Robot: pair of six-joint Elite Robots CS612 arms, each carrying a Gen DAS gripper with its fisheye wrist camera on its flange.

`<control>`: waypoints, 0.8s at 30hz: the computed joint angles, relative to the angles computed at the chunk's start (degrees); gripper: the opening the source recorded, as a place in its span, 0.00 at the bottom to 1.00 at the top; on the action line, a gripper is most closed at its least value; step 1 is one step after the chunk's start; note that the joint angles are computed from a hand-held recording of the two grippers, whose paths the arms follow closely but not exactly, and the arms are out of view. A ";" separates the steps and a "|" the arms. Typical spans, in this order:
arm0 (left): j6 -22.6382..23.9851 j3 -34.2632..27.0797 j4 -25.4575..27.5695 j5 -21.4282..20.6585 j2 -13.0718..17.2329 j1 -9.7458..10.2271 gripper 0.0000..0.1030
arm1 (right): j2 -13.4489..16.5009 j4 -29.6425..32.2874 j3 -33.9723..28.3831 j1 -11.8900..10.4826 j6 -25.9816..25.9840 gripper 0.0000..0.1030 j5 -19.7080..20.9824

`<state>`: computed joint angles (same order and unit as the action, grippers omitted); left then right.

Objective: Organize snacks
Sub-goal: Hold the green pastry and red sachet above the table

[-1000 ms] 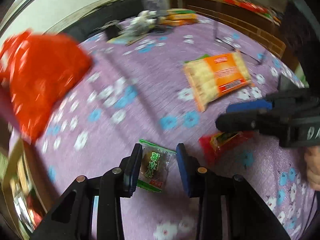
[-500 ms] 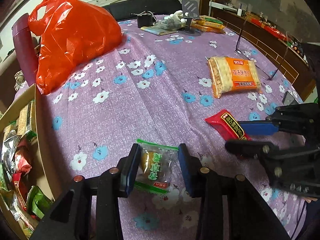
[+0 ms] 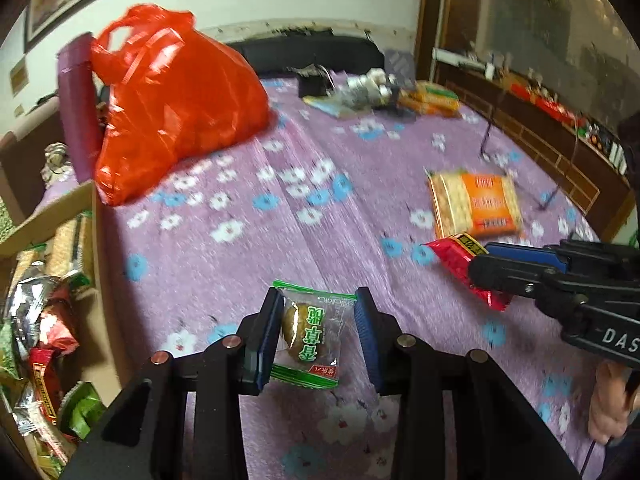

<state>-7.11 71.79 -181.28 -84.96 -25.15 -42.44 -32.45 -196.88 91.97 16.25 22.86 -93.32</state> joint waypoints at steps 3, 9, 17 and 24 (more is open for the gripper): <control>0.61 0.70 -3.86 4.09 0.04 -0.56 0.34 | 0.45 -4.15 -0.09 0.84 -0.37 0.20 -2.09; 0.91 1.37 -8.00 8.78 0.04 -1.01 0.34 | 0.99 -7.48 -0.44 1.27 -0.73 0.20 -1.13; 1.90 1.84 -10.06 11.52 0.05 -1.34 0.35 | 1.34 -9.75 -0.40 1.19 -0.16 0.20 -1.04; 2.22 2.20 -11.64 11.61 -0.07 -1.32 0.35 | 1.52 -10.87 -0.45 1.31 -0.30 0.20 -1.60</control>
<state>-4.88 73.99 -192.93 -73.35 -25.22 -43.76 -30.93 -207.75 91.52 17.56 22.56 -94.92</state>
